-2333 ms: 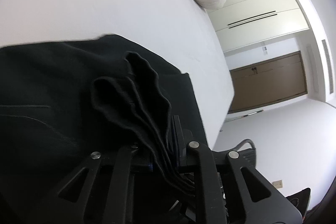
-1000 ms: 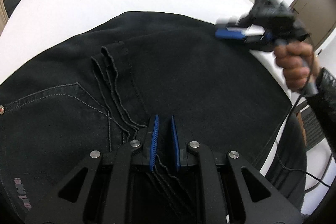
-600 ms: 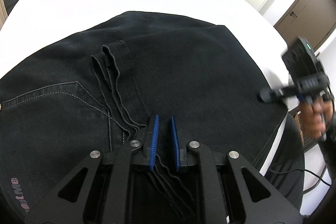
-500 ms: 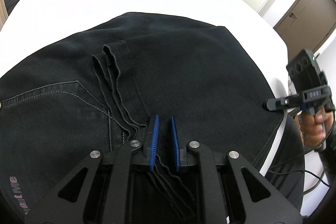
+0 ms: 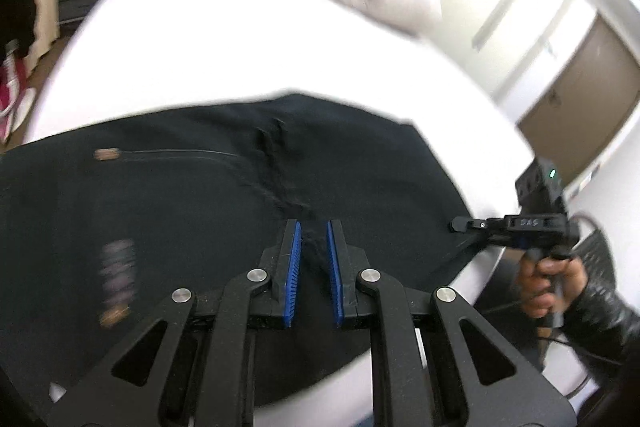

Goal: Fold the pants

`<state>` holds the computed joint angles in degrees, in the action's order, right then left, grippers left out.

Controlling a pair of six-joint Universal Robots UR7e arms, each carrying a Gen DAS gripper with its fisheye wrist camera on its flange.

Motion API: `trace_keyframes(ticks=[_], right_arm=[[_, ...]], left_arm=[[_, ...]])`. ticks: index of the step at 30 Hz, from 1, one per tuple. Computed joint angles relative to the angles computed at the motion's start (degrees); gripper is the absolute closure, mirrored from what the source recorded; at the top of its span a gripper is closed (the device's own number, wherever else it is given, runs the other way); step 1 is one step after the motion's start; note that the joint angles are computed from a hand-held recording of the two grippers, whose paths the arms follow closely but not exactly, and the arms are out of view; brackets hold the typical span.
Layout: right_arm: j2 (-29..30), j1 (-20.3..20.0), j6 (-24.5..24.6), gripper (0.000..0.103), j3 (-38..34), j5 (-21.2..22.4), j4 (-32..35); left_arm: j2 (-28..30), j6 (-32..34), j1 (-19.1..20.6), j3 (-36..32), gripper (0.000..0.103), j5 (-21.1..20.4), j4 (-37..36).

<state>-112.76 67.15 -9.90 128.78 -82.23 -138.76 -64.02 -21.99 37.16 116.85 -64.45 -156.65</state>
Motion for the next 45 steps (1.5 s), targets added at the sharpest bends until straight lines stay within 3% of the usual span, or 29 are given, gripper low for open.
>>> trace_keyframes(ticks=[1, 3, 5, 7, 10, 12, 16, 20, 25, 27, 29, 31, 32, 36, 42, 45], right_arm=[[-0.5, 1.1, 0.9, 0.052, 0.5, 0.6, -1.4], [-1.4, 3.4, 2.6, 0.027, 1.8, 2.8, -6.0], [0.2, 6.7, 3.3, 0.027, 1.2, 4.0, -7.8], [3.8, 10.6, 4.3, 0.027, -1.1, 2.8, -7.2], [8.9, 13.1, 5.1, 0.030, -3.8, 5.0, -6.9], [12.0, 14.1, 6.0, 0.032, -4.9, 6.2, -7.8], [16.5, 14.9, 7.7, 0.044, -6.6, 7.4, -8.5], [18.5, 16.4, 8.8, 0.051, -7.9, 6.3, -7.9], [20.0, 17.9, 8.5, 0.058, -10.4, 4.3, -5.1], [20.6, 18.5, 8.2, 0.062, -11.7, 2.4, -2.8], [22.3, 20.0, 8.1, 0.064, -13.5, -0.7, -0.7], [24.2, 21.4, 7.9, 0.068, -15.5, -4.1, 1.8], [25.4, 22.2, 7.9, 0.069, -16.8, -6.3, 3.3], [29.0, 23.2, 8.5, 0.078, -19.9, -11.4, 7.3], [33.5, 23.5, 9.8, 0.080, -23.0, -16.0, 10.3], [34.6, 23.4, 11.3, 0.103, -23.0, -19.7, 10.6]], left_arm=[[-2.8, -1.5, -0.3, 2.1, 0.090, 0.5, -1.0], [-9.1, -5.5, -0.7, 7.2, 0.077, 2.8, -3.3], [-14.9, -10.9, -1.2, 11.5, 0.016, 6.4, -4.3], [-20.8, -17.8, -2.2, 16.8, 0.011, 11.8, -7.6], [-27.0, -28.2, 0.4, 21.1, 0.011, 10.3, -7.2], [-27.9, -30.9, 2.7, 23.2, 0.011, 7.4, -11.9], [-25.0, -33.7, 8.6, 25.0, 0.011, -2.0, -21.3], [-20.1, -35.9, 12.6, 25.4, 0.011, -7.0, -28.3], [-15.0, -36.6, 16.2, 24.8, 0.014, -8.7, -38.1], [-13.8, -36.0, 16.8, 23.8, 0.025, -9.1, -38.1], [-12.9, -36.5, 17.6, 22.9, 0.057, -10.1, -37.2], [-11.7, -36.3, 18.7, 22.4, 0.074, -11.6, -37.7], [-11.5, -36.0, 18.8, 22.3, 0.077, -11.6, -37.7], [-12.6, -33.4, 17.4, 21.9, 0.083, -9.8, -35.5], [-13.9, -28.9, 14.4, 19.3, 0.085, -6.0, -29.5], [-14.7, -26.6, 12.5, 17.4, 0.085, -4.2, -26.1]])
